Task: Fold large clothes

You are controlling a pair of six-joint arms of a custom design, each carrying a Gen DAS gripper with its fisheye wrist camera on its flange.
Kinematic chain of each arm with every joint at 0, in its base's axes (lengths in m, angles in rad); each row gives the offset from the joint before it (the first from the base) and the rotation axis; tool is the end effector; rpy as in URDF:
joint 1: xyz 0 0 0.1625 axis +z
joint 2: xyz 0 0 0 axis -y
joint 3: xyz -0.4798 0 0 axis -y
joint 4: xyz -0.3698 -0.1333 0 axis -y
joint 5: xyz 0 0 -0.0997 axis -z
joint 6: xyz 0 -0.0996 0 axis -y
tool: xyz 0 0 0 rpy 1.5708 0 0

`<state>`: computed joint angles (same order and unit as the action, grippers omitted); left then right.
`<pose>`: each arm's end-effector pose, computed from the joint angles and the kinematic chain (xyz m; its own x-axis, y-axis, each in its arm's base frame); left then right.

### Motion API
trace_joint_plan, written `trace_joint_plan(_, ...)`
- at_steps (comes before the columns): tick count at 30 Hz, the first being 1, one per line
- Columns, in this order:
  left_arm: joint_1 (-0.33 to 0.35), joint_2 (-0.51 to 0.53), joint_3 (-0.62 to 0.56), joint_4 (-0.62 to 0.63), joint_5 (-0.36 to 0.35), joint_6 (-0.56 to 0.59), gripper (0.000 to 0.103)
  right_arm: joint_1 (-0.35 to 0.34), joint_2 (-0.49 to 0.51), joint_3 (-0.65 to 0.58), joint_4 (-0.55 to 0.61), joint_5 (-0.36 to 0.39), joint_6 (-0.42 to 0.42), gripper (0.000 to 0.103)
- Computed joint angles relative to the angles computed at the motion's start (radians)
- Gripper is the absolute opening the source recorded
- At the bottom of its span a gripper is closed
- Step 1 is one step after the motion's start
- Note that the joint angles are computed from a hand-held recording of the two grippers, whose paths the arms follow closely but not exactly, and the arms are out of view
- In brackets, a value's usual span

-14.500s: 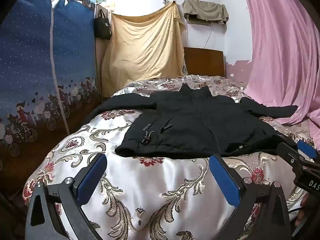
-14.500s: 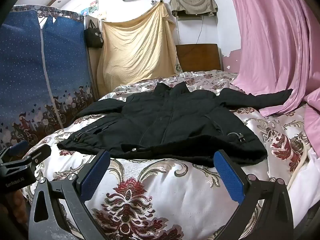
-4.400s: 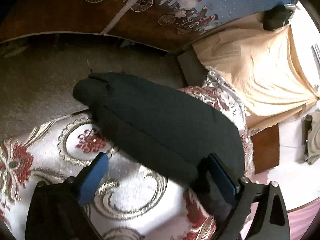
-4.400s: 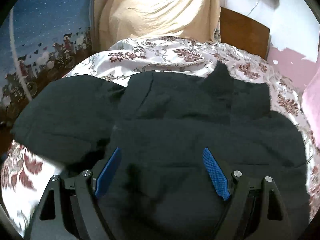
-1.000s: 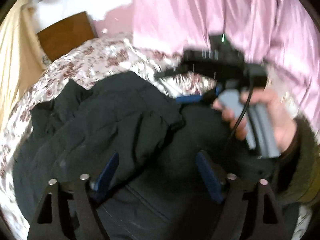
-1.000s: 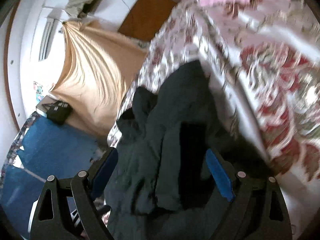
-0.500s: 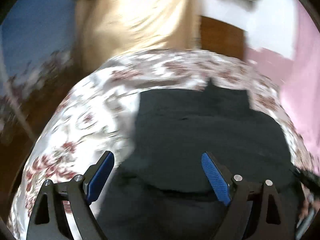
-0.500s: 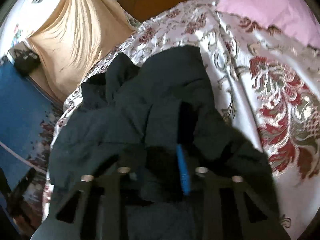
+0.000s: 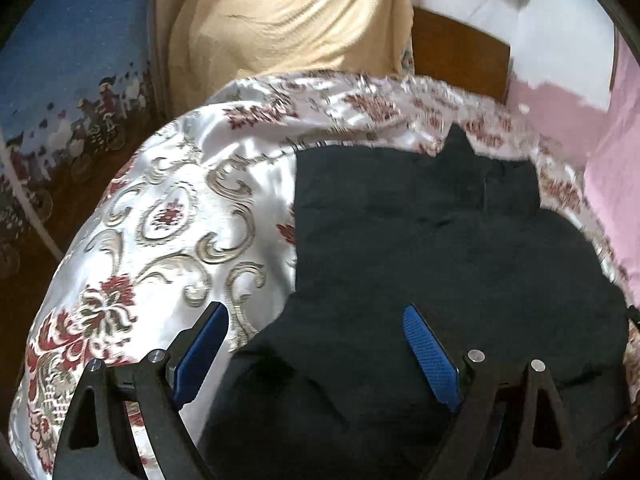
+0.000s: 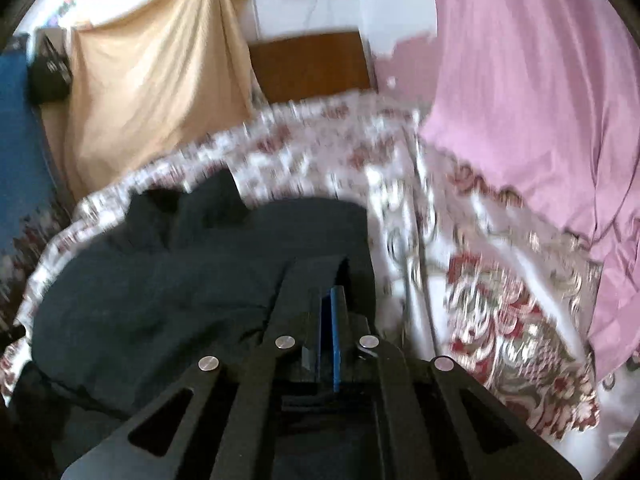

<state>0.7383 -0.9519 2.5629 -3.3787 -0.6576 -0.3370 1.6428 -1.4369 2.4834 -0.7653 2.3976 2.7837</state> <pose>-0.1332 -0.4080 0.1436 -0.7361 0.1100 -0.6678 0.5106 0.7379 -0.4413 0.0805 -0.2813 0.2034 -0.6733 0.5178 0.5278 -0.2731 0.4892 -0.8283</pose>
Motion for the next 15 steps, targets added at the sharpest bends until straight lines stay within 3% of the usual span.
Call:
trace_joint_plan(3, -0.014, 0.049, -0.003, -0.092, -0.019, 0.039, 0.089, 0.007, -0.029, 0.025, -0.044, -0.003, -0.019, 0.014)
trace_joint_plan(5, -0.017, 0.083, -0.003, -0.189, -0.070, 0.090, 0.089, 0.029, -0.020, 0.055, -0.126, -0.021, -0.079, 0.045)
trace_joint_plan(6, -0.015, 0.095, -0.008, -0.209, -0.092, 0.109, 0.089, 0.040, -0.017, 0.061, -0.138, -0.048, -0.116, 0.050)
trace_joint_plan(9, -0.017, 0.154, -0.030, -0.192, -0.085, 0.140, 0.090, 0.038, 0.031, 0.033, -0.068, -0.101, -0.139, 0.051)
trace_joint_plan(12, 0.000, 0.198, -0.034, -0.209, -0.062, 0.143, 0.103, 0.024, 0.082, -0.008, 0.018, -0.101, -0.125, 0.051)
trace_joint_plan(15, 0.048, 0.195, -0.035, -0.250, -0.128, 0.149, 0.103, 0.001, 0.119, -0.025, 0.047, -0.085, -0.099, 0.050)
